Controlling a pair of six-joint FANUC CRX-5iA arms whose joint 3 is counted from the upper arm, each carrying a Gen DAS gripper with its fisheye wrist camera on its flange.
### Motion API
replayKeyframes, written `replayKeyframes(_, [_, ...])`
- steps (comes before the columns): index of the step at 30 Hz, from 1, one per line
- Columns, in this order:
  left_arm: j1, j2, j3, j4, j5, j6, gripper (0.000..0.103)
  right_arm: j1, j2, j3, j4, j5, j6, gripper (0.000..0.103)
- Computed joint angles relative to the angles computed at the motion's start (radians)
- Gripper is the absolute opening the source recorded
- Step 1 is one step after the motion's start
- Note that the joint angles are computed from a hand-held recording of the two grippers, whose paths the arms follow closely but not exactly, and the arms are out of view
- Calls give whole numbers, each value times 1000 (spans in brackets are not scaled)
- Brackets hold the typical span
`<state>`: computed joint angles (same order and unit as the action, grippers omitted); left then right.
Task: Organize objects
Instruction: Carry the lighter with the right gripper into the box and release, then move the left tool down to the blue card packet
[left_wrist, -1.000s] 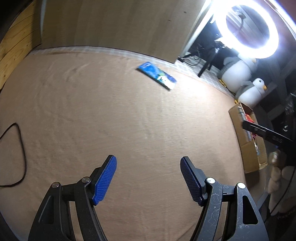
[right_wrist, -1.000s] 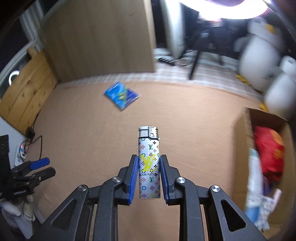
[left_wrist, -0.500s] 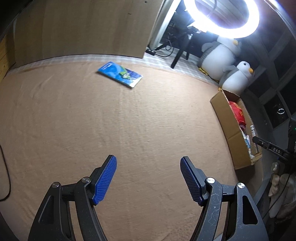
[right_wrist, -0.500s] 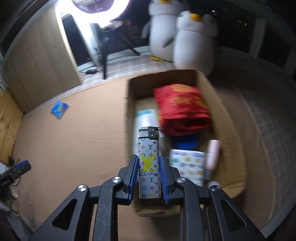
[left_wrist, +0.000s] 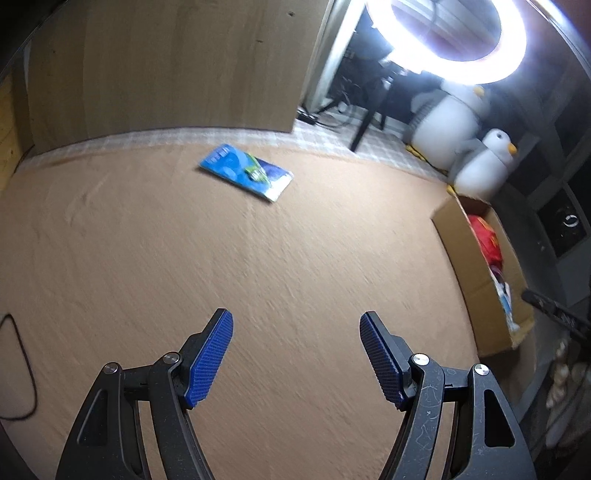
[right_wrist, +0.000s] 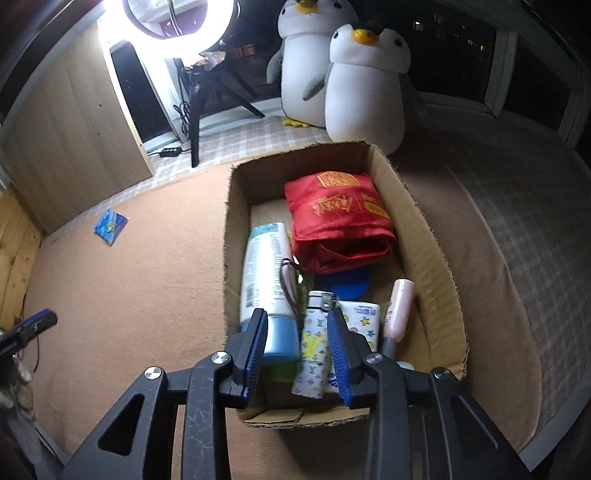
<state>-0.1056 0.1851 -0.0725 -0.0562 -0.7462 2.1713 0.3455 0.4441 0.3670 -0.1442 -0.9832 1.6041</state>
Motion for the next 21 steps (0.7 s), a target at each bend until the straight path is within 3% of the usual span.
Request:
replayKeyframes(8, [77, 95, 140, -29, -63, -26, 74, 30, -46, -20, -58, -27, 65, 34])
replayKeyframes(21, [148, 366, 490, -77, -221, -24, 74, 52, -97, -64, -114, -79, 101, 37])
